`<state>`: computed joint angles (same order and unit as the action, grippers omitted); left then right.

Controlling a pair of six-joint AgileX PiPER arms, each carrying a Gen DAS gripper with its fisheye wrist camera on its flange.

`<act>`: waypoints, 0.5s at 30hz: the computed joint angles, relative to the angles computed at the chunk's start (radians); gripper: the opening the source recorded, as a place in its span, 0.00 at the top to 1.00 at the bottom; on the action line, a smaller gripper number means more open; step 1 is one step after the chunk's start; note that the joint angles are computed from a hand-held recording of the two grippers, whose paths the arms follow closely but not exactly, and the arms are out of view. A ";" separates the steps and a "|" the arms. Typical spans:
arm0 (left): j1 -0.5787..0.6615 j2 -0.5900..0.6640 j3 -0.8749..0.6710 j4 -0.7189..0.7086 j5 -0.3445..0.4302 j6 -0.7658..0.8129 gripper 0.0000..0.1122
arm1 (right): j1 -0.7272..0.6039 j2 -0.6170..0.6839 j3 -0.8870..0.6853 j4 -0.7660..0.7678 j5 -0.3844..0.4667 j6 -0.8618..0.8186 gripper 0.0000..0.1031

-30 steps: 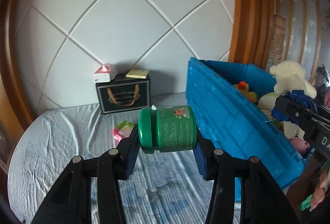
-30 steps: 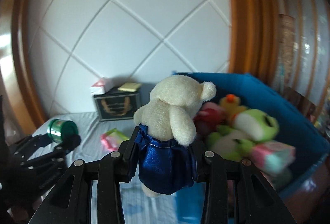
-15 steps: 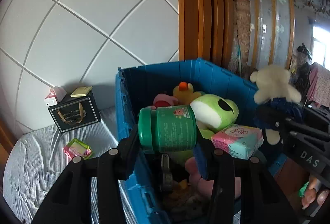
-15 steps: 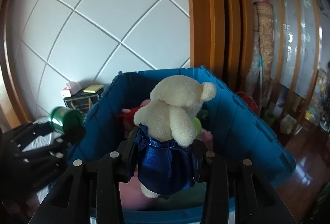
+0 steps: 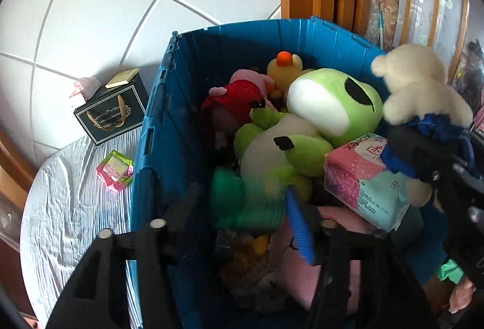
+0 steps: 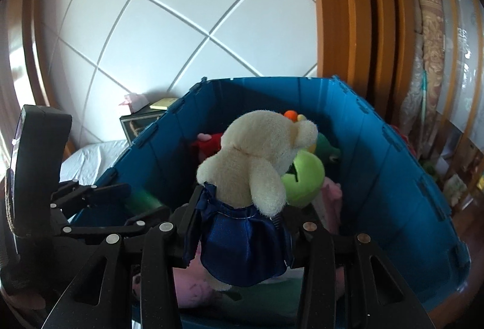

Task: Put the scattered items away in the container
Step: 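Open both tools to drop the jar and teddy bear into the crate, then move both tools back to the pink-green wipes pack on the bed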

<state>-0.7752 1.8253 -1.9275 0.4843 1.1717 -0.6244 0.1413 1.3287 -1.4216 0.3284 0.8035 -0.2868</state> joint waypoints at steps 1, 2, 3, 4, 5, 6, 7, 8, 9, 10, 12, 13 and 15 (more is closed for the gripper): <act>-0.006 -0.008 0.008 0.014 -0.005 -0.008 0.40 | 0.010 0.001 -0.001 0.000 0.000 0.001 0.60; -0.013 -0.015 0.014 0.031 -0.008 -0.018 0.33 | 0.020 0.000 -0.003 -0.003 0.002 0.002 0.59; -0.020 -0.026 0.025 0.049 -0.013 -0.028 0.32 | 0.029 0.000 -0.004 -0.008 0.002 0.005 0.59; -0.025 -0.040 0.039 0.064 -0.019 -0.039 0.32 | 0.039 0.000 -0.007 -0.018 0.003 0.013 0.58; -0.031 -0.049 0.046 0.081 -0.017 -0.049 0.32 | 0.046 0.003 -0.010 -0.019 0.006 0.017 0.58; -0.034 -0.054 0.047 0.099 -0.009 -0.056 0.32 | 0.053 0.000 -0.011 -0.014 0.010 0.022 0.58; -0.038 -0.064 0.057 0.115 -0.008 -0.064 0.32 | 0.053 0.010 -0.022 -0.005 0.016 0.020 0.57; -0.039 -0.075 0.068 0.125 -0.006 -0.070 0.32 | 0.059 0.013 -0.028 -0.004 0.022 0.022 0.54; -0.038 -0.086 0.079 0.130 -0.005 -0.074 0.32 | 0.067 0.013 -0.031 -0.014 0.022 0.032 0.50; -0.036 -0.099 0.092 0.133 -0.009 -0.077 0.32 | 0.077 0.015 -0.035 -0.027 0.019 0.048 0.42; -0.031 -0.130 0.126 0.138 -0.018 -0.085 0.32 | 0.092 0.015 -0.042 -0.034 0.023 0.066 0.39; -0.029 -0.145 0.142 0.140 -0.023 -0.090 0.32 | 0.097 0.015 -0.044 -0.040 0.023 0.078 0.34; -0.023 -0.180 0.179 0.140 -0.037 -0.100 0.32 | 0.113 0.010 -0.047 -0.066 0.015 0.119 0.23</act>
<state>-0.7982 1.6458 -1.7490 0.6245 1.1348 -0.7242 0.2541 1.3384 -1.4681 0.2627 0.8183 -0.1679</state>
